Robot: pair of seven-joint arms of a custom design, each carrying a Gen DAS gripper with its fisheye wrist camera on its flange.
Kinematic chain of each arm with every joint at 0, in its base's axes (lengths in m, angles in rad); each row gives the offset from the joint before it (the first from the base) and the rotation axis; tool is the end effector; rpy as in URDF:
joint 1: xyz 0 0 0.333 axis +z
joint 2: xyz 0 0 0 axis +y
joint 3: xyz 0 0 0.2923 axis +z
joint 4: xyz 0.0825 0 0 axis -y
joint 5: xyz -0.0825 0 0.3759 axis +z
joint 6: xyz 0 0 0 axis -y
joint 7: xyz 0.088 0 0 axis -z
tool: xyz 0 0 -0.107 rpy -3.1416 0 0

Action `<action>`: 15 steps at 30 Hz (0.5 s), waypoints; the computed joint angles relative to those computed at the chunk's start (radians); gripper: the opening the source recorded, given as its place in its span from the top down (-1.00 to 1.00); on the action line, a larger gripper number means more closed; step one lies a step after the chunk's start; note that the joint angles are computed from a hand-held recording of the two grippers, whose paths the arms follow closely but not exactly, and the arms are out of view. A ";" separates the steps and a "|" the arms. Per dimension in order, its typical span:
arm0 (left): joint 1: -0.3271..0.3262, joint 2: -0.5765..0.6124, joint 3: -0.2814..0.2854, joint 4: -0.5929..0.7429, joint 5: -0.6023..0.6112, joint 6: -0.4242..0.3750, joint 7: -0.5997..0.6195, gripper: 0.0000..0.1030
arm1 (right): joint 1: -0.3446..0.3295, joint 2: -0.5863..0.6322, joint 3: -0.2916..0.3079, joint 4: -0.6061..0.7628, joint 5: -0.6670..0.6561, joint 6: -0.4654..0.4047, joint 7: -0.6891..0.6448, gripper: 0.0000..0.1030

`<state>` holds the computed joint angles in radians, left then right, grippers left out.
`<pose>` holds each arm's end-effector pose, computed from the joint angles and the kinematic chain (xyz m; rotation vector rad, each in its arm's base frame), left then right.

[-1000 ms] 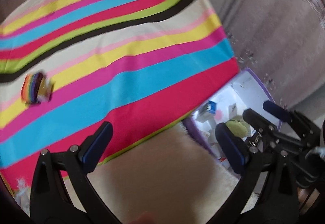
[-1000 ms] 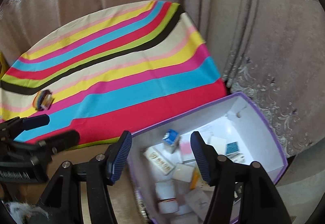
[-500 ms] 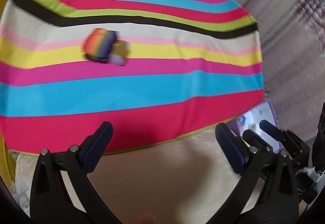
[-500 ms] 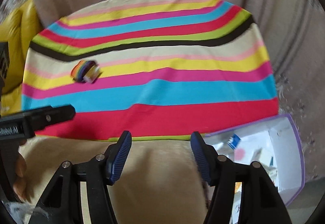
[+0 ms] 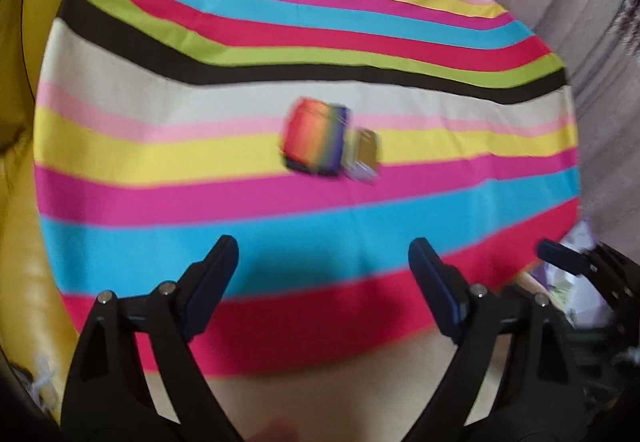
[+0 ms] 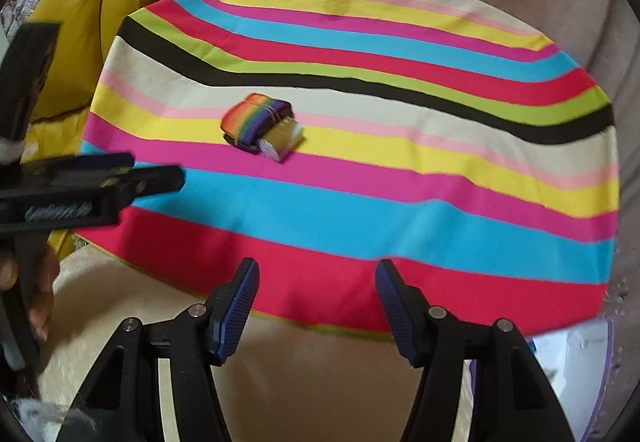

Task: Organize objects
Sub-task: 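Move both tools back over the table toward the rainbow strap, then grasp and lift the rolled rainbow strap with the left tool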

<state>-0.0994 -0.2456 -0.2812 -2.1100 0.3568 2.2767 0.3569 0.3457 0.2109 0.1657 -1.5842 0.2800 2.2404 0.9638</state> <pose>0.4810 -0.1939 0.5408 -2.4287 1.2058 -0.5504 0.5692 0.3177 0.5428 -2.5117 0.7613 -0.1811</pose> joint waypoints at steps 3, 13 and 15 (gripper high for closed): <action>0.016 0.057 0.031 0.045 -0.004 -0.003 0.057 -0.71 | 0.011 0.036 0.008 0.038 -0.003 0.008 0.005 -0.20; 0.020 0.297 0.124 0.229 -0.049 0.014 0.182 -0.69 | 0.001 0.077 0.013 0.084 0.008 -0.001 0.033 -0.20; 0.017 0.318 0.138 0.235 -0.071 0.021 0.187 -0.65 | -0.001 0.086 0.015 0.094 0.012 -0.002 0.036 -0.21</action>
